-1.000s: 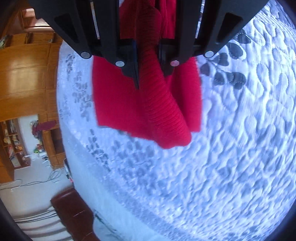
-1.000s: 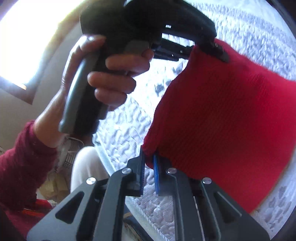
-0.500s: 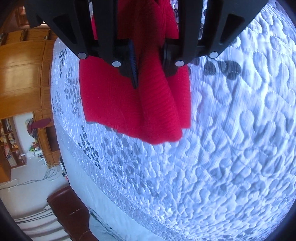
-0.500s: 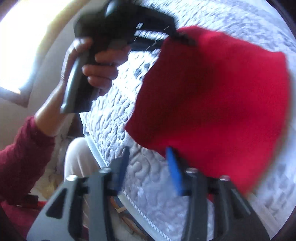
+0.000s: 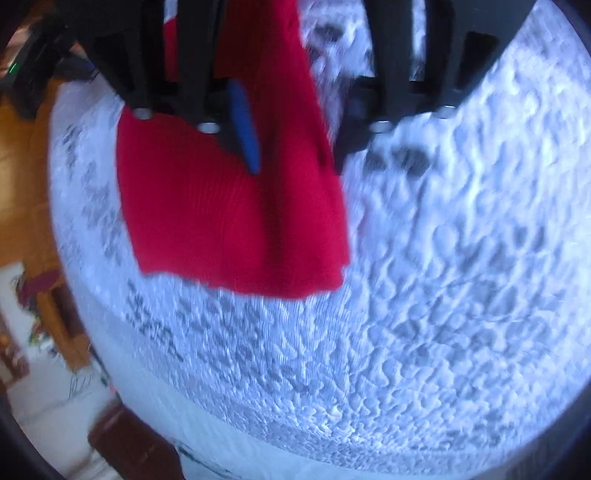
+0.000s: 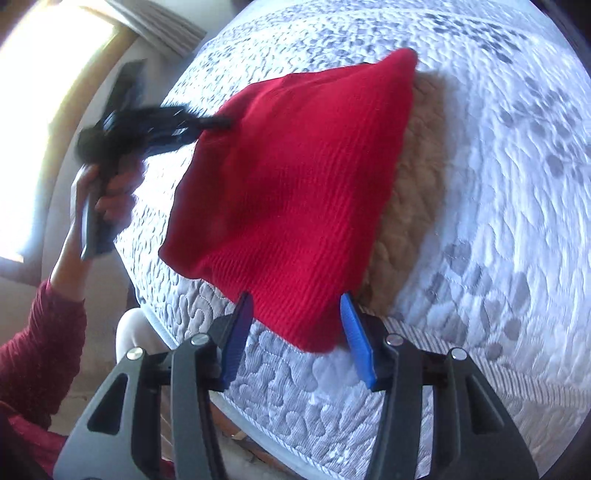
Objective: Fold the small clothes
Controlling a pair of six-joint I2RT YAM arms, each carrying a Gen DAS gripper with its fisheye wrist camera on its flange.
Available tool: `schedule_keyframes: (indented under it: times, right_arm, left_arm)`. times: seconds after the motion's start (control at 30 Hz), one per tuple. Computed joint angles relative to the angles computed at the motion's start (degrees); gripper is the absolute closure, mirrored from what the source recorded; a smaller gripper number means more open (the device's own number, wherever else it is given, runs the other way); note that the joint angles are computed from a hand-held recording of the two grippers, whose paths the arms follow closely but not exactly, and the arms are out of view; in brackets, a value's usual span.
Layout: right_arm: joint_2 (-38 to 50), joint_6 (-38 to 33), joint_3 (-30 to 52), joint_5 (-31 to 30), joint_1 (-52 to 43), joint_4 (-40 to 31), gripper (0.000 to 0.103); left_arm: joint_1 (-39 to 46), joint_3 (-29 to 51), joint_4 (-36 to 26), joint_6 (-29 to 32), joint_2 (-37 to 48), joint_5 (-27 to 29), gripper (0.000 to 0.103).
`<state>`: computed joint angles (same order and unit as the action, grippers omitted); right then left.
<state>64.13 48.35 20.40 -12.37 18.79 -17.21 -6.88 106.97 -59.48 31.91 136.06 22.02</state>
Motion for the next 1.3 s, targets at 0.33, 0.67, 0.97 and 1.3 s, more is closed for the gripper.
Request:
schedule_keyframes:
  times: [0.33,0.67,0.97,1.3]
  right_arm:
    - [0.73,7.70,-5.52,-2.36,1.59,7.28,0.053]
    - [12.22,11.10,-5.94,-7.63,0.01,18.83,0.088]
    - [5.31,6.89,-5.59,-5.57,0.16,7.33,0.092]
    - [-1.43,3.45,-5.56,-4.67,-1.33,2.15,0.071]
  left_arm:
    - [9.89,-30.07,0.69,15.22,-20.58,-1.04,0.055]
    - [9.59,-32.34,3.92,11.73,-18.01,-1.73,0.090]
    - [12.92,-27.61,-0.50,18.02,-12.73,-2.48,0.093]
    - [11.67,-27.92,0.11,17.62,-16.98,-2.30,0.070]
